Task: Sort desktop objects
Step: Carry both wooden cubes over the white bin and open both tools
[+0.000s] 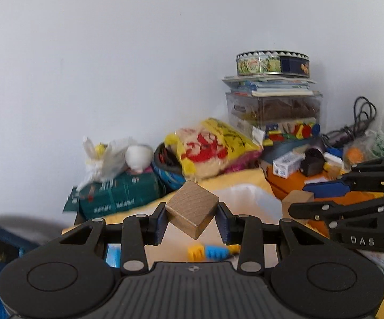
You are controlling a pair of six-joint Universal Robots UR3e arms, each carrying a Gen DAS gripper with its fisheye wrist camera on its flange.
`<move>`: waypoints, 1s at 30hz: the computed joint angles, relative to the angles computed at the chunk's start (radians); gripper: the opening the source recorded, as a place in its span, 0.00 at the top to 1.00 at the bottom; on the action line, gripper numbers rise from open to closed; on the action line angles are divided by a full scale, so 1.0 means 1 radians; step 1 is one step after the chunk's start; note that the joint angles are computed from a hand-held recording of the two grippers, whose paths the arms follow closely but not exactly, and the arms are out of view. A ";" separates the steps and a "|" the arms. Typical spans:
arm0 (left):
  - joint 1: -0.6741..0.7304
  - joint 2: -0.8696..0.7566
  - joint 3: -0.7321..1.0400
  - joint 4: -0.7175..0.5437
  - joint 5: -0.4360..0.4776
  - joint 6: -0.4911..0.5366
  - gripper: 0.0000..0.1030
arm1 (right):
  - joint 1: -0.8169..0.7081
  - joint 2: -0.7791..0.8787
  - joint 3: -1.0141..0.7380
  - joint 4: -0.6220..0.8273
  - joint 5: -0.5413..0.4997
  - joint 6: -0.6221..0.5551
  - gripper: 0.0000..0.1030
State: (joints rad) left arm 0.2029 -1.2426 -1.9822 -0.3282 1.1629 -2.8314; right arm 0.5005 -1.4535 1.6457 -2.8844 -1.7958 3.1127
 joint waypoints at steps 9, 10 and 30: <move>-0.163 -0.392 0.232 0.013 0.238 -0.022 0.59 | -0.047 0.222 -0.242 0.037 -0.002 0.010 0.68; -0.172 -0.415 0.236 0.008 0.255 -0.021 0.59 | -0.052 0.232 -0.253 0.055 -0.002 0.018 0.68; -0.078 -0.097 -0.024 0.002 0.137 -0.055 0.55 | -0.022 0.222 -0.189 0.005 -0.003 0.038 0.64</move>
State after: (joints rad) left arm 0.1249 -1.3393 -2.0061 -0.3260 1.3002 -2.8860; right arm 0.4786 -1.2313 1.4565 -2.8795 -1.7993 3.1509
